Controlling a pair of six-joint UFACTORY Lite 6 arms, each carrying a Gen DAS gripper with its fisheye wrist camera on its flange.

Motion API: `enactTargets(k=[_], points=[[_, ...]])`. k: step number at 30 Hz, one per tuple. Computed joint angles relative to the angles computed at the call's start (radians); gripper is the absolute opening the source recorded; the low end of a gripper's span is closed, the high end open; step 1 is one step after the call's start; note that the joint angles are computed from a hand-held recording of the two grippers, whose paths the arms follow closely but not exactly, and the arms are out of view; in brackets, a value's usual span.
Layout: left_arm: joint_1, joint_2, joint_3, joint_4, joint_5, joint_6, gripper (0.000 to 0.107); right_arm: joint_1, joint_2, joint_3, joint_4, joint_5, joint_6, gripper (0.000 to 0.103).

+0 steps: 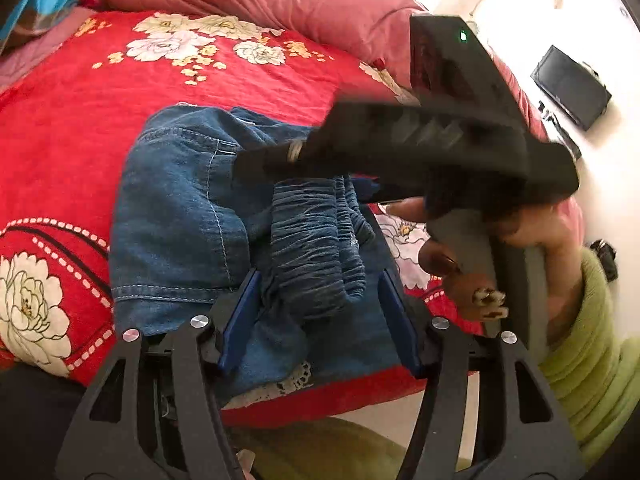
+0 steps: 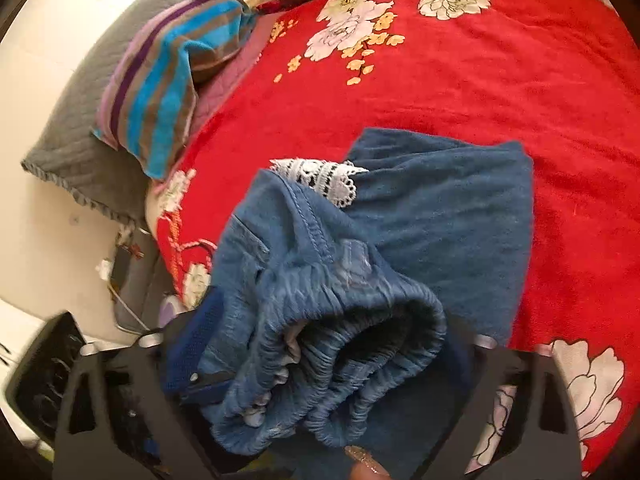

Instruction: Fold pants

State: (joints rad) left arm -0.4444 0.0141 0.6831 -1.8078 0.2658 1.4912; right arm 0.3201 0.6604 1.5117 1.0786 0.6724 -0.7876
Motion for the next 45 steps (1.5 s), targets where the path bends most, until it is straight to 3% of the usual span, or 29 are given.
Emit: enactTargets(k=[1,3,7,11,15,17,22,27,30,35,42,45], points=[[0.000,-0.008,-0.002,0.008,-0.007,-0.010,0.051,0.007,-0.011,-0.011,-0.008,-0.027,-0.011,0.054],[0.000,-0.014,0.000,-0.006,-0.003,0.005,0.051,-0.014,-0.031,-0.031,0.064,0.002,-0.091,0.046],[-0.030,-0.026,-0.004,-0.052,-0.028,0.048,0.053,-0.029,-0.083,-0.078,0.137,-0.018,-0.176,0.044],[-0.037,-0.024,-0.007,-0.005,-0.039,-0.001,0.053,-0.033,0.003,-0.008,0.058,-0.035,-0.101,0.044],[-0.037,-0.026,-0.001,0.062,-0.044,-0.068,0.053,-0.050,0.043,0.000,0.091,-0.020,-0.110,0.048],[-0.040,-0.034,-0.001,0.100,-0.050,-0.108,0.056,-0.054,0.016,-0.023,0.092,-0.021,-0.111,0.064],[-0.063,-0.064,-0.007,0.189,-0.082,-0.205,0.064,-0.065,-0.095,-0.107,0.099,-0.073,-0.118,0.076],[-0.082,-0.103,-0.016,0.310,-0.103,-0.333,0.066,-0.094,-0.219,-0.216,0.154,-0.102,-0.187,0.077],[-0.087,-0.126,-0.022,0.392,-0.108,-0.417,0.071,-0.104,-0.285,-0.277,0.167,-0.121,-0.205,0.086],[-0.078,-0.178,-0.040,0.528,-0.114,-0.551,0.077,-0.120,-0.381,-0.369,0.208,-0.142,-0.257,0.087],[-0.041,-0.260,-0.069,0.950,-0.144,-0.963,0.089,-0.133,-0.516,-0.514,0.271,-0.190,-0.335,0.087],[0.012,-0.291,-0.093,1.010,-0.151,-1.014,0.091,-0.135,-0.560,-0.576,0.306,-0.186,-0.368,0.087]])
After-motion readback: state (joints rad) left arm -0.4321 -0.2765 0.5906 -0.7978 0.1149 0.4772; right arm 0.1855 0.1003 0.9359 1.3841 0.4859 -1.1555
